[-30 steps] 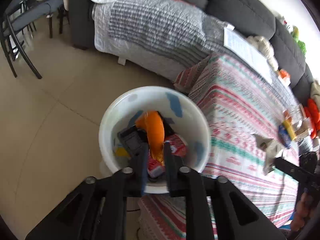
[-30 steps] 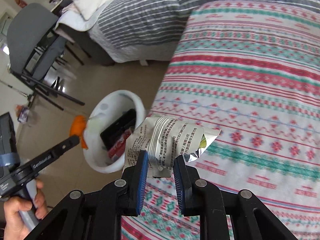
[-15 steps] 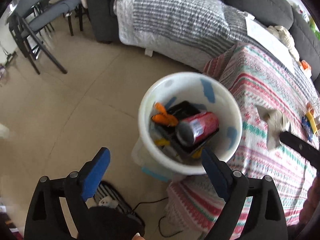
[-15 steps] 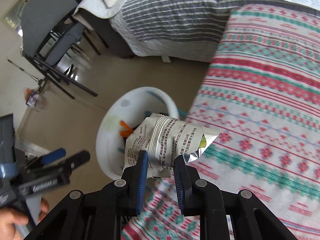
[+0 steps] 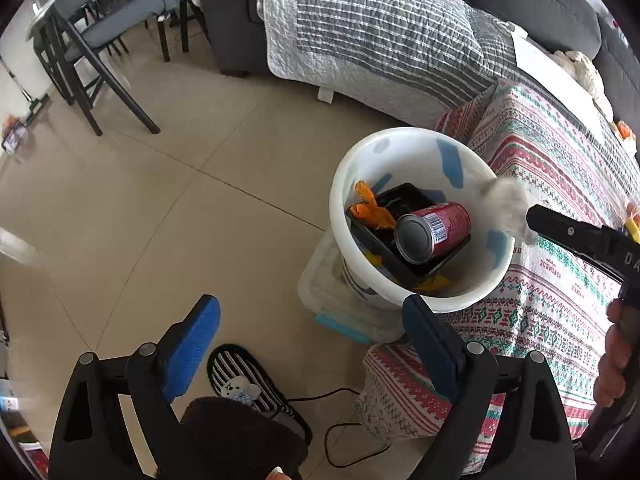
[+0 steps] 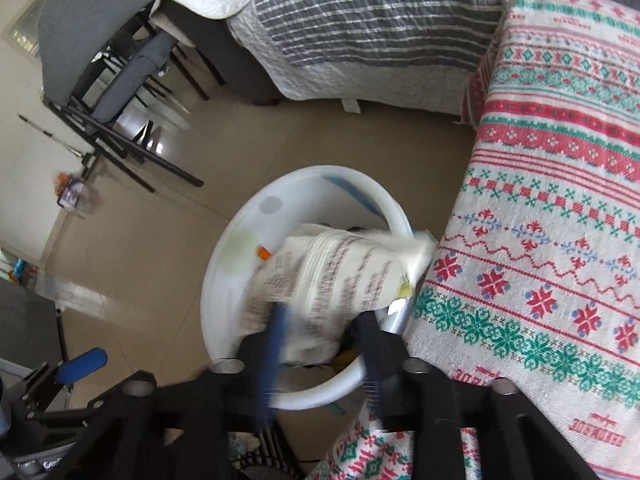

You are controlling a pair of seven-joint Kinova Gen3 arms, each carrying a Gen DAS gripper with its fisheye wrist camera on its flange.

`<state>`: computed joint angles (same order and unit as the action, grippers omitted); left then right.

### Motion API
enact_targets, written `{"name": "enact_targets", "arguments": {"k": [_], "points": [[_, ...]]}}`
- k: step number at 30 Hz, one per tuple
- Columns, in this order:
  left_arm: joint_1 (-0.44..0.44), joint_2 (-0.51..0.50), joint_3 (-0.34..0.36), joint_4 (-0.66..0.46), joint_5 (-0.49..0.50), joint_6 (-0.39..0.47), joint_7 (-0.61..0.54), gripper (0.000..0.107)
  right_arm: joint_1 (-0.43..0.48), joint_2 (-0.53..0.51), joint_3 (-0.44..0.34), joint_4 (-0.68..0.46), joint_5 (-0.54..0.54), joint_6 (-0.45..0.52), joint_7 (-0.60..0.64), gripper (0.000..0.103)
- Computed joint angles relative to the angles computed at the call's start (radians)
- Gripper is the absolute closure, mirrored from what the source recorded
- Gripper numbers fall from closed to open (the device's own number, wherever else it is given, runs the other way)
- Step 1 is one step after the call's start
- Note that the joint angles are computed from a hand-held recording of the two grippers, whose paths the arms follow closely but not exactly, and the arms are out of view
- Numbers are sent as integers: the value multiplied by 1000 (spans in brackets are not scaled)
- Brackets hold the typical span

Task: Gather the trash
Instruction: 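Drop the orange peel into the bin with the left tool while the right tool drops the foil bag in, then grasp the blue snack box with the left tool while the right tool grasps the yellow sponge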

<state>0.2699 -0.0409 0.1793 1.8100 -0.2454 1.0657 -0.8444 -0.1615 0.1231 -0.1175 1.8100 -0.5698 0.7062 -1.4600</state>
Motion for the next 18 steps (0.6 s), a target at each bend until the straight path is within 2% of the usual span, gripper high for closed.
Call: {"name": "enact_targets", "arguments": {"k": [1,7,12,18], "points": [[0,-2,0,1,1,-1,-2,13,2,-2,1,4,-6,-5,-4,46],[11,-10,13,-1,-5,1,-7,13,3,-44,19,26,26,-3,-52,37],[31,7,29,-28,-11,5,-2,13,31,-118,60,51,56,52,-73,31],[95,50,58,-88,-34,18,28,13,82,-246,123,84,203,103,-138,23]]}}
